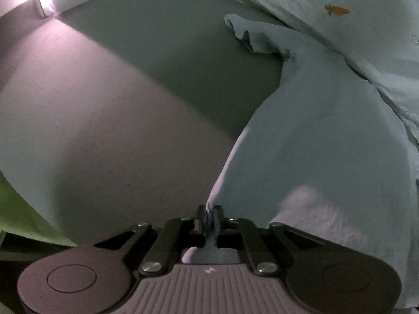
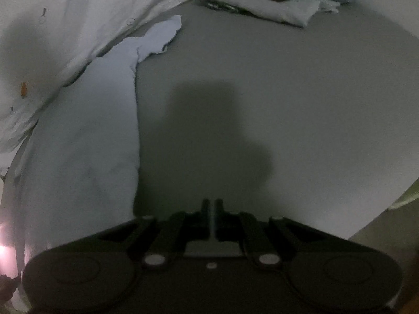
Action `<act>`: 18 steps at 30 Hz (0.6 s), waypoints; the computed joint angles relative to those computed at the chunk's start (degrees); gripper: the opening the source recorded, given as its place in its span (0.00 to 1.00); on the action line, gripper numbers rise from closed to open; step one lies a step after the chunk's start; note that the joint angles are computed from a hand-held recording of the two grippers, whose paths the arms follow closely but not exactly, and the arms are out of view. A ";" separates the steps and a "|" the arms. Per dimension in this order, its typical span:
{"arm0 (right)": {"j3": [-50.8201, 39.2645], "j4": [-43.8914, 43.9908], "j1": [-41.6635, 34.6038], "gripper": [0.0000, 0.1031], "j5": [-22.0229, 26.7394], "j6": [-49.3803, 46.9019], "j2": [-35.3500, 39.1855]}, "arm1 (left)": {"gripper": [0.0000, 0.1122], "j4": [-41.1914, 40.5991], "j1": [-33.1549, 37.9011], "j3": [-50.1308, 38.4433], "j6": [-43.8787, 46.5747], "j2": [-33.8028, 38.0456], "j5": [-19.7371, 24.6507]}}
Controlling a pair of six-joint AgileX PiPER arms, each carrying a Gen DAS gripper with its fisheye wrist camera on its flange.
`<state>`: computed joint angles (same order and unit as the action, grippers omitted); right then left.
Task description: Fold clothes
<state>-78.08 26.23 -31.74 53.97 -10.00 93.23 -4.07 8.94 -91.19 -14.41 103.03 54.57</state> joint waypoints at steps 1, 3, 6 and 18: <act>0.65 0.83 0.36 0.11 -0.54 -1.04 -1.02 | 0.12 0.83 -0.25 0.35 -0.69 -0.47 -0.25; 2.07 3.34 1.24 0.49 -1.23 -3.83 -2.95 | 0.12 2.27 -0.11 0.29 -1.70 -0.63 -0.42; 5.07 7.58 2.90 0.59 -2.53 -10.01 -6.26 | 0.12 0.55 1.13 -0.46 -1.49 -0.21 0.84; 9.14 19.16 4.17 0.04 -5.36 -17.62 -8.56 | 0.04 12.27 -5.28 -1.40 -7.60 -0.45 1.18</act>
